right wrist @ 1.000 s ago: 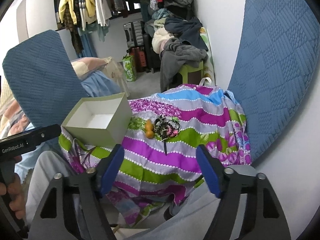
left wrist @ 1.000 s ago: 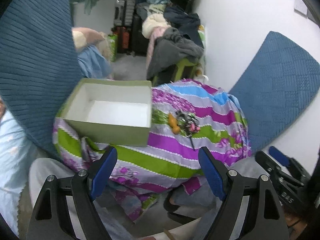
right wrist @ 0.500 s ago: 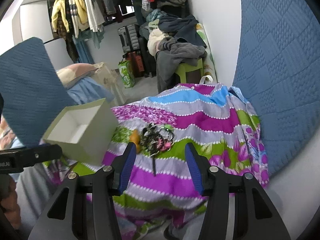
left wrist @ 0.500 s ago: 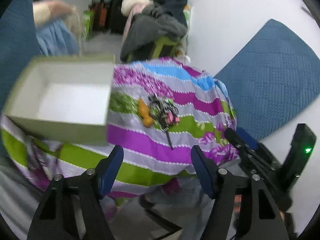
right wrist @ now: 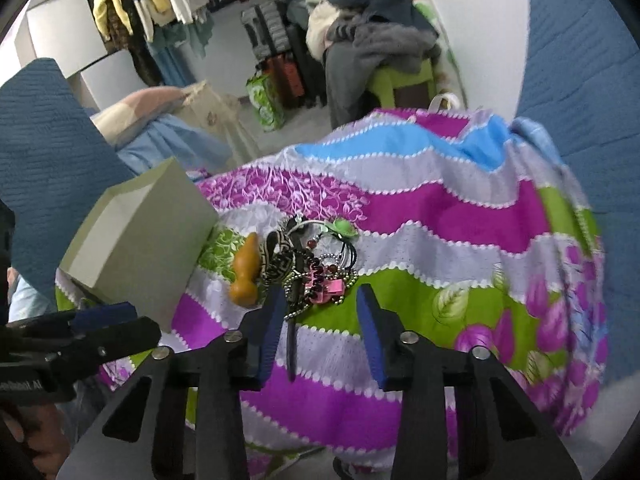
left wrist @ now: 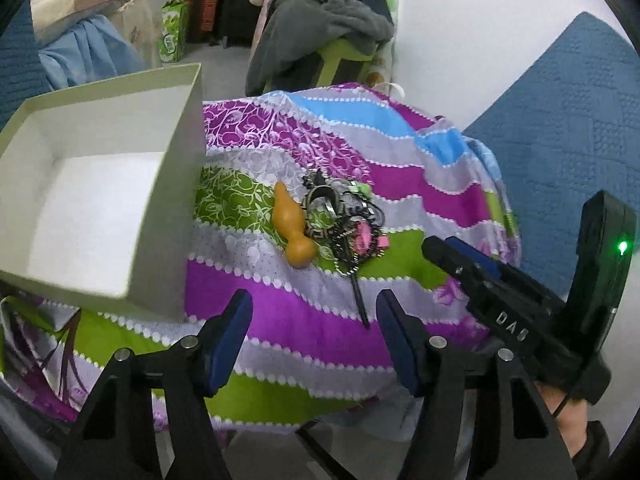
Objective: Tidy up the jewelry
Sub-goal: 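Move the left tool toward the orange pendant while the right tool approaches the black coil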
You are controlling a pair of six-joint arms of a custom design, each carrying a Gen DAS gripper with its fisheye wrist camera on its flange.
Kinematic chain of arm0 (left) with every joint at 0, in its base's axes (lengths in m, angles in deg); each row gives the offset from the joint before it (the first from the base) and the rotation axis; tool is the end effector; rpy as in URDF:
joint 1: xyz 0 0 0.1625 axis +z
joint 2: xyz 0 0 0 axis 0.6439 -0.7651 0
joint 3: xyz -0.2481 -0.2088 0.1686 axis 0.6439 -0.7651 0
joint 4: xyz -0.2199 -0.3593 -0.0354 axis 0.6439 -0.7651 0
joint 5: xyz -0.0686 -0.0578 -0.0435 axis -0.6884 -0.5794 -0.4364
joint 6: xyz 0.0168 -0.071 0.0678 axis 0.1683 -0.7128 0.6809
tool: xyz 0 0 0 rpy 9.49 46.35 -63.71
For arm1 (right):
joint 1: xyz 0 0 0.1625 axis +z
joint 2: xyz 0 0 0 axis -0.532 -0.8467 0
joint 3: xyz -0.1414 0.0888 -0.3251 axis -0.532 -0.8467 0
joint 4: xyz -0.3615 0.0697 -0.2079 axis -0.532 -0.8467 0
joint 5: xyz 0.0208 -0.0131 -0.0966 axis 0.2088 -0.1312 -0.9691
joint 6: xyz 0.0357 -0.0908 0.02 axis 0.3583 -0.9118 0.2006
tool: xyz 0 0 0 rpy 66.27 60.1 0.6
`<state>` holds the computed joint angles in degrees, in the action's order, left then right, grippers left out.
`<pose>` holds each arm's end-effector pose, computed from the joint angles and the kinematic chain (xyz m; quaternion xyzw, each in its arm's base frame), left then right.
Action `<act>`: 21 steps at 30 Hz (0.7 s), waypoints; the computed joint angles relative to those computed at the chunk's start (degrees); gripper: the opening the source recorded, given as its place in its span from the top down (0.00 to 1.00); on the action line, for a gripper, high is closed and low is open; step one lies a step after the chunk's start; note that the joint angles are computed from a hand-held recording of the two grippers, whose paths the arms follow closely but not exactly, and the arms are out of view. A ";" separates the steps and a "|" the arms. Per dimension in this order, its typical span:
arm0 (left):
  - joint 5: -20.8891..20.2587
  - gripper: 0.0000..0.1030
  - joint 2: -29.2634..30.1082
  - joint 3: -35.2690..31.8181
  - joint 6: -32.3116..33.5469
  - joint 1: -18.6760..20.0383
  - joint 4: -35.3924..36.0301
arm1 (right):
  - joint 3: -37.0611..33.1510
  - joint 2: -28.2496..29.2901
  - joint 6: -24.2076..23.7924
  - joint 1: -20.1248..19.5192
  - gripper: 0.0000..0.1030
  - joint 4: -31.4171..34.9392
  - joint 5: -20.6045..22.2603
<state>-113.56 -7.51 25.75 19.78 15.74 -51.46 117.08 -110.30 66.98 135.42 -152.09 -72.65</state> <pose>-0.2912 -0.7429 0.1370 0.2077 0.9508 -0.1377 0.1841 0.2299 -0.6552 0.1904 0.0206 -0.8947 0.3560 0.2691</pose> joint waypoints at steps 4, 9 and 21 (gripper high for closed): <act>-0.28 0.44 3.03 -3.48 -0.31 0.83 0.48 | -2.22 0.74 -0.68 -1.87 0.70 2.53 3.08; -0.05 0.51 7.20 -8.67 -0.06 1.66 2.39 | -5.48 2.57 -1.83 -2.95 0.72 6.94 5.22; -0.10 0.56 14.82 -18.40 0.79 3.28 5.15 | -11.45 6.30 -2.74 -5.12 0.79 14.04 6.92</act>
